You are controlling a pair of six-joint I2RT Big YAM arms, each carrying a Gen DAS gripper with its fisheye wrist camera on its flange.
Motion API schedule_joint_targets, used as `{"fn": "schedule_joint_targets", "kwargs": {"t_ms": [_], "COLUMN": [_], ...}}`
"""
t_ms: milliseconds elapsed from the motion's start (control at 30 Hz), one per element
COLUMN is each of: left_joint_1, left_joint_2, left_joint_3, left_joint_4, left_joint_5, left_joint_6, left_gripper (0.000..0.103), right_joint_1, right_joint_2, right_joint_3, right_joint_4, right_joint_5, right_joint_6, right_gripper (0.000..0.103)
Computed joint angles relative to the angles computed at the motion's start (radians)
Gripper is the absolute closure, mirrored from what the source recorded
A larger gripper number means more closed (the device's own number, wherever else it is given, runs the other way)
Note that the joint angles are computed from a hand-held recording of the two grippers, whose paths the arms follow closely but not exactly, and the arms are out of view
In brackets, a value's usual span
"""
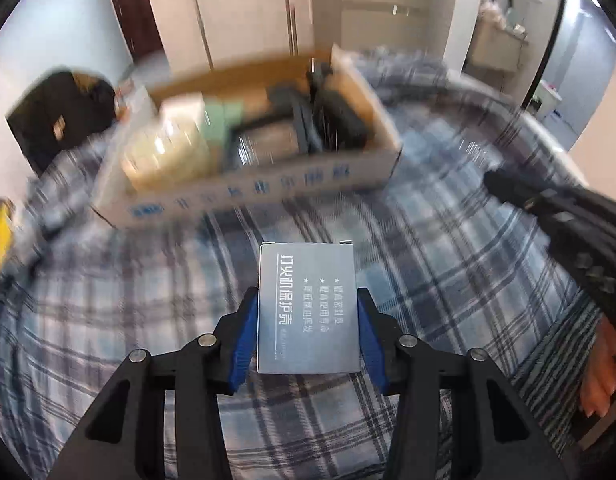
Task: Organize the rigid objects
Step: 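Lower the grey box and nail clipper into the box and open both tools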
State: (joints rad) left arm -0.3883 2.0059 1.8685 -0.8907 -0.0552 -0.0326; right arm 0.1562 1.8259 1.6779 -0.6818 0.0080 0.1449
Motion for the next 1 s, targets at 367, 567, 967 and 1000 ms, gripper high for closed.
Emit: {"fn": "schedule_joint_targets", "kwargs": {"t_ms": [367, 567, 967, 1000], "left_joint_1": [-0.001, 0.027, 0.074, 0.077], "left_joint_2": [-0.225, -0.282, -0.033, 0.008], "left_joint_3": [-0.259, -0.269, 0.209, 0.266], "left_joint_4": [0.322, 0.395, 0.298, 0.277], "left_joint_5": [-0.041, -0.026, 0.056, 0.046], "left_joint_6": [0.074, 0.075, 0.095, 0.091], "left_gripper": [0.054, 0.054, 0.054, 0.054], "right_joint_1": [0.012, 0.014, 0.037, 0.037], "right_joint_2": [-0.067, -0.086, 0.108, 0.145], "right_joint_3": [-0.084, -0.035, 0.442, 0.498], "right_joint_4": [0.147, 0.103, -0.046, -0.064], "right_joint_5": [-0.029, -0.04, -0.022, -0.018], "right_joint_6": [-0.033, -0.011, 0.016, 0.022], "right_gripper": [0.094, 0.094, 0.094, 0.094]}}
